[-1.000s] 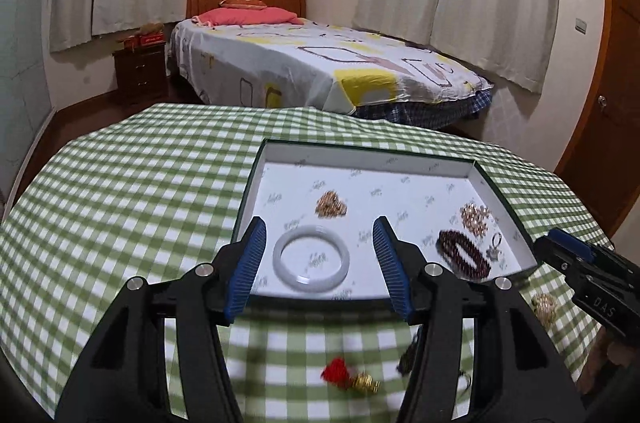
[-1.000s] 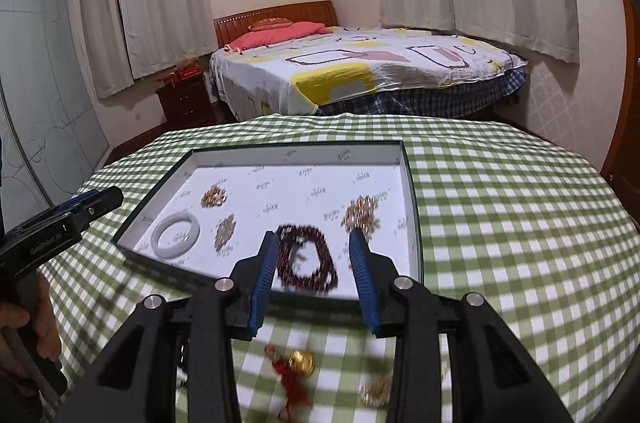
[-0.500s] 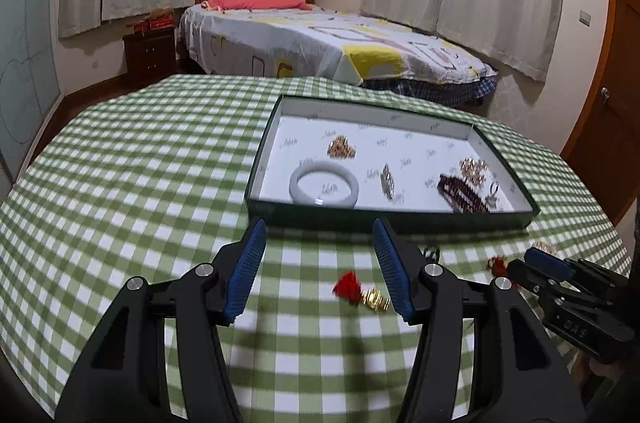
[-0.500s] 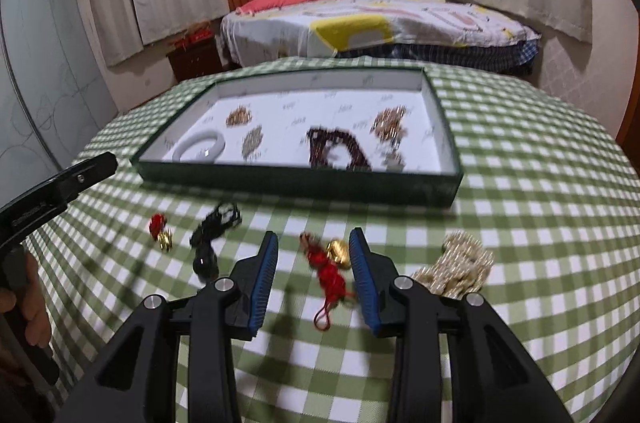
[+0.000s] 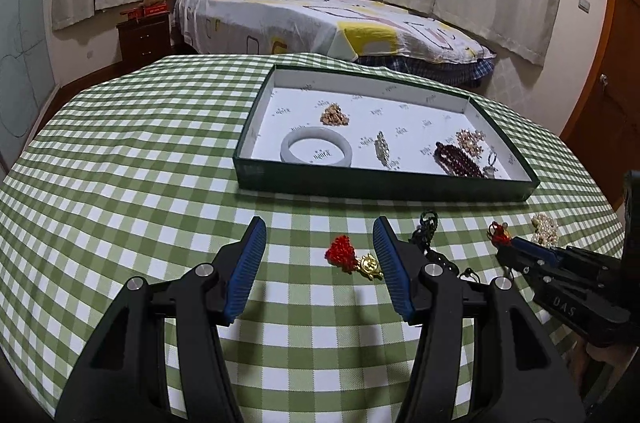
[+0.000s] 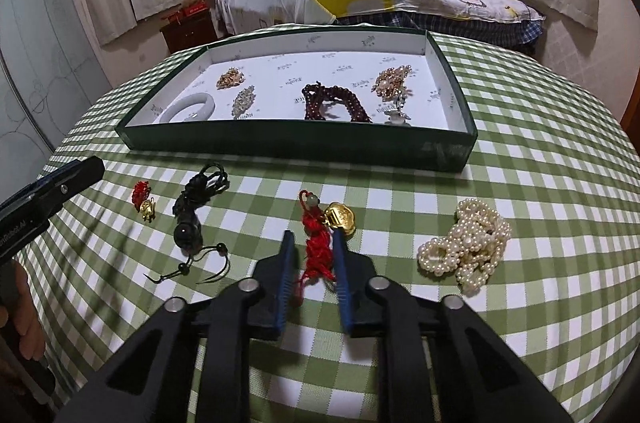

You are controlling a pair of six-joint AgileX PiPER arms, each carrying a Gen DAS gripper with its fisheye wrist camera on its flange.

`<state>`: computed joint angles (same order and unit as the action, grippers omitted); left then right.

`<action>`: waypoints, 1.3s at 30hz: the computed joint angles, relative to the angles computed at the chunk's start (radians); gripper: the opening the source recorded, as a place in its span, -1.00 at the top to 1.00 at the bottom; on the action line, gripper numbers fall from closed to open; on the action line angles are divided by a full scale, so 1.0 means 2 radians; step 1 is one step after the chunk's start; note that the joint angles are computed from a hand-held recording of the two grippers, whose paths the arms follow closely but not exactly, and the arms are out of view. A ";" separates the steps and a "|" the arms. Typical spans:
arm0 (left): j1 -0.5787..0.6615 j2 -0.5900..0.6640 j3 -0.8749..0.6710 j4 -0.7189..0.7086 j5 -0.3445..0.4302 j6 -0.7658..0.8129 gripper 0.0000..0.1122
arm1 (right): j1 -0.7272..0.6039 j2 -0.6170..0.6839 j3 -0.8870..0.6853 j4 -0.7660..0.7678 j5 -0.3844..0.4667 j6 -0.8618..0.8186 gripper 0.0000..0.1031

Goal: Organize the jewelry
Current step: 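Grasp the red tassel with gold coin in the right gripper while the left grasps the red flower charm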

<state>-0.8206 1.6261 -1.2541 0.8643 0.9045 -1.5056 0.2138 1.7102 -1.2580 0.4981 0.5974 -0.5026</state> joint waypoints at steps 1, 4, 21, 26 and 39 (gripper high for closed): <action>0.000 0.002 -0.001 -0.004 -0.002 0.002 0.03 | -0.002 0.000 0.002 0.007 0.000 -0.006 0.76; 0.000 0.012 -0.008 -0.012 -0.006 0.010 0.03 | -0.002 -0.001 0.002 0.006 -0.002 -0.008 0.76; 0.026 0.065 -0.052 -0.098 -0.018 0.104 0.22 | -0.005 -0.001 0.005 0.023 -0.003 -0.025 0.77; 0.031 0.046 -0.031 -0.105 -0.027 0.090 0.36 | -0.005 -0.001 0.005 0.022 -0.004 -0.023 0.76; 0.039 0.049 -0.029 -0.103 -0.053 0.110 0.75 | -0.004 -0.002 0.005 0.023 -0.004 -0.023 0.76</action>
<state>-0.7433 1.7238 -1.3113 0.6588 0.7986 -1.2849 0.2048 1.7069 -1.2483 0.5451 0.5893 -0.5484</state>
